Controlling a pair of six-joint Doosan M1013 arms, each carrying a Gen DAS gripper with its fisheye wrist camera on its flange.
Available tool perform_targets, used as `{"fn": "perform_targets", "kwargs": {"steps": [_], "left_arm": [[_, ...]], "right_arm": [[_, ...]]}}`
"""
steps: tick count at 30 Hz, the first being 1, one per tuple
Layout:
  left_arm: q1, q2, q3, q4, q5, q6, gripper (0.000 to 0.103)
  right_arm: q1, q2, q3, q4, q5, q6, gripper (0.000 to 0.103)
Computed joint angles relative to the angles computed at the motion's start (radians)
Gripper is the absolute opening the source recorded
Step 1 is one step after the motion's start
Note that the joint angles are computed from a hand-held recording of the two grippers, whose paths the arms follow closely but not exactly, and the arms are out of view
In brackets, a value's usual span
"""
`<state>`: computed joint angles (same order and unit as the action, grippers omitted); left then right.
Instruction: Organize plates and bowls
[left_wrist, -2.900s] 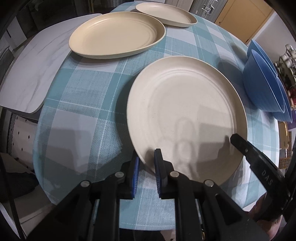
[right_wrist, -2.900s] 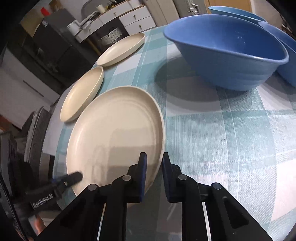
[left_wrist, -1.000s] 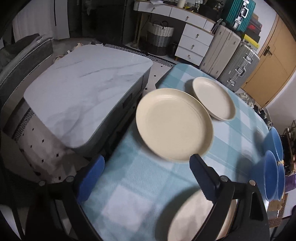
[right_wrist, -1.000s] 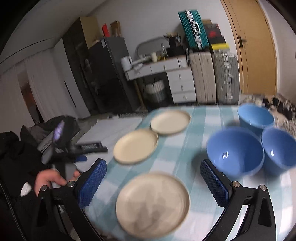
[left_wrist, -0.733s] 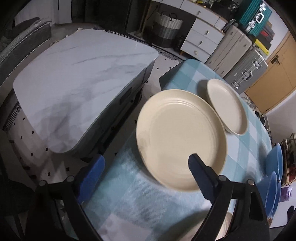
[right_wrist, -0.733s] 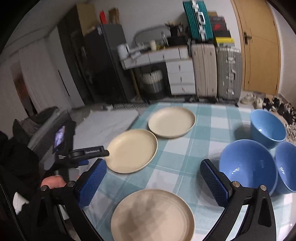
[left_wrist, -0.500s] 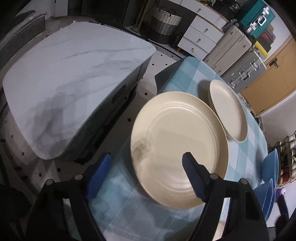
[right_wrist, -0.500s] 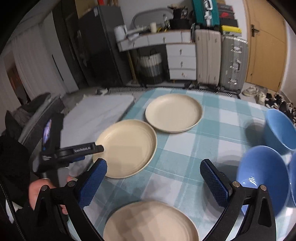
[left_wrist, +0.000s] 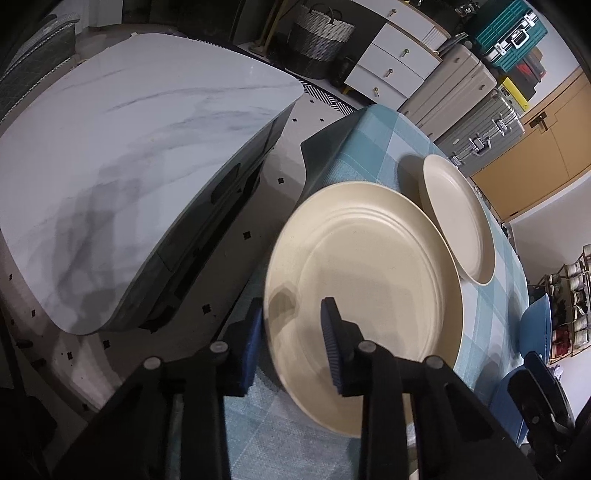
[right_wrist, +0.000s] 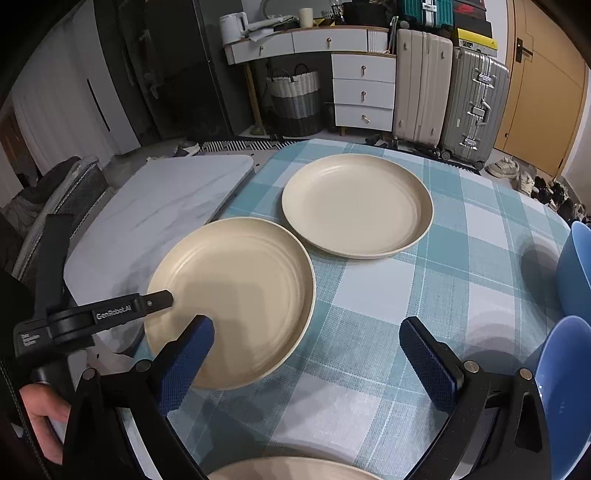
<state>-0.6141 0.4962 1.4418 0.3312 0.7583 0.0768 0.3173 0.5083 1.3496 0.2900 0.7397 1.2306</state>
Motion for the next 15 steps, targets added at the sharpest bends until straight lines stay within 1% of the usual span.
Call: {"fn": "perform_targets", "kwargs": {"steps": [1,4,5,6,7,10,14,15], "left_arm": [[0.0,-0.001,0.001,0.001,0.002,0.0,0.022],[0.002,-0.008,0.011,-0.003,-0.012,-0.002,0.019],[0.004,-0.011,0.018,-0.018,-0.027,0.003,0.018],[0.006,-0.011,0.019,-0.028,-0.035,0.009,0.017],[0.007,-0.01,0.019,-0.037,-0.033,0.019,0.015],[0.007,-0.009,0.013,-0.035,-0.015,0.033,0.012],[0.004,-0.003,-0.002,-0.023,0.016,0.043,0.011],[0.003,0.0,-0.008,-0.025,0.028,0.054,0.011]], "right_arm": [[0.0,0.003,-0.003,0.0,0.004,0.004,0.103],[0.0,0.01,-0.008,0.019,0.014,0.013,0.103],[-0.001,0.014,-0.011,0.023,0.02,0.021,0.103],[-0.001,0.019,-0.016,0.021,0.029,0.031,0.103],[-0.001,0.027,-0.025,0.017,0.045,0.049,0.103],[0.002,0.051,-0.054,-0.015,0.08,0.096,0.102],[0.002,0.085,-0.094,-0.048,0.119,0.148,0.102],[0.002,0.098,-0.11,-0.052,0.139,0.159,0.101]]}}
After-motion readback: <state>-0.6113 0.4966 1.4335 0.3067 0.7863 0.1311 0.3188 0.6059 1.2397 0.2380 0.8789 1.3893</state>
